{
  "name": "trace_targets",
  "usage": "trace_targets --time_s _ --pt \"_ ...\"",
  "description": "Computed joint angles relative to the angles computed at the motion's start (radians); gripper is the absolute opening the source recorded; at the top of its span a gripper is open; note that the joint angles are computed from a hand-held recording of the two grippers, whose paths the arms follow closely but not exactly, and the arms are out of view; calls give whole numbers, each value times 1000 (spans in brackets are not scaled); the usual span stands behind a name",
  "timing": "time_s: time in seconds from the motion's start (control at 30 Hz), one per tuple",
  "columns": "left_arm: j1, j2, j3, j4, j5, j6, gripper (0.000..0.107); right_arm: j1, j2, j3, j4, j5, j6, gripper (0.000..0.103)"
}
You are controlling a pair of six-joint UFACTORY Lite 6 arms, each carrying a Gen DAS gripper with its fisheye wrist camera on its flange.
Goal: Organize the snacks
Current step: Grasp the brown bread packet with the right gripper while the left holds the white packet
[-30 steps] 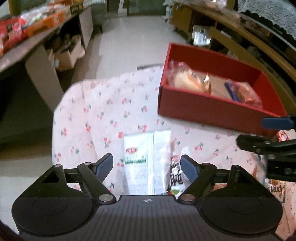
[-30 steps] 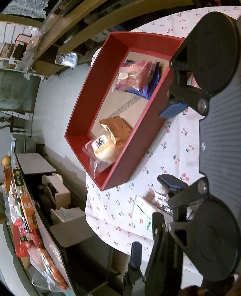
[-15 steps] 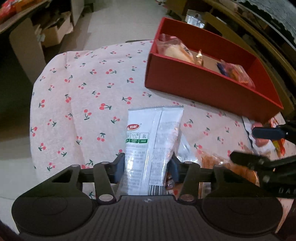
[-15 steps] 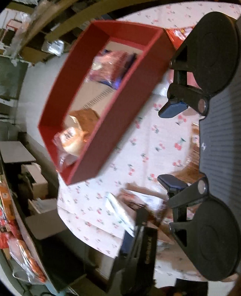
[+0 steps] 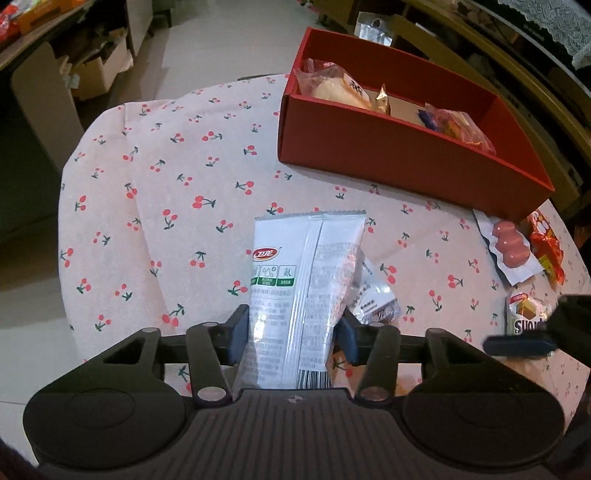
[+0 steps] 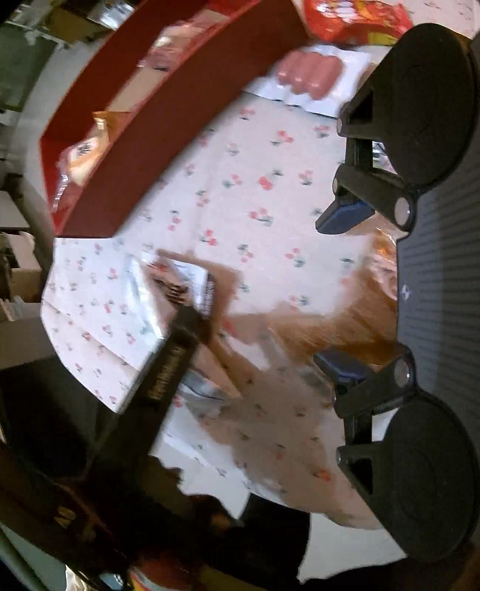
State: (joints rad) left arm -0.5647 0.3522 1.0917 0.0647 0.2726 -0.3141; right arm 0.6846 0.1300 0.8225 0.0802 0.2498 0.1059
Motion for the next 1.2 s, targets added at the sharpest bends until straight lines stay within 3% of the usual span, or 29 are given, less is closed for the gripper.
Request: trace_targets --time_s 0.33,0.43,0.47,0.53,0.57,0.63,0.9,1.2 --pt "-7 35 22 72 10 -54 79 45 71 22 109 26 -235 91" --pt "-39 43 25 206 18 -181 80 66 63 -15 -1 -28 -123 92" --pt "-46 41 21 244 19 -222 76 67 56 -22 -27 -32 -82 88" --pt "-56 31 12 295 22 -267 65 57 30 -40 -23 -43 -49 68" --pt "-58 29 11 293 22 -265 62 46 19 -40 12 -36 -67 51" --pt "-57 20 4 255 17 -228 58 33 13 -35 -5 -25 -26 48" --pt "-90 -49 -61 271 -1 -264 54 78 -45 -49 -338 -2 361 39" --pt "-106 -78 -73 248 -13 -256 54 100 -119 -87 -503 26 551 35"
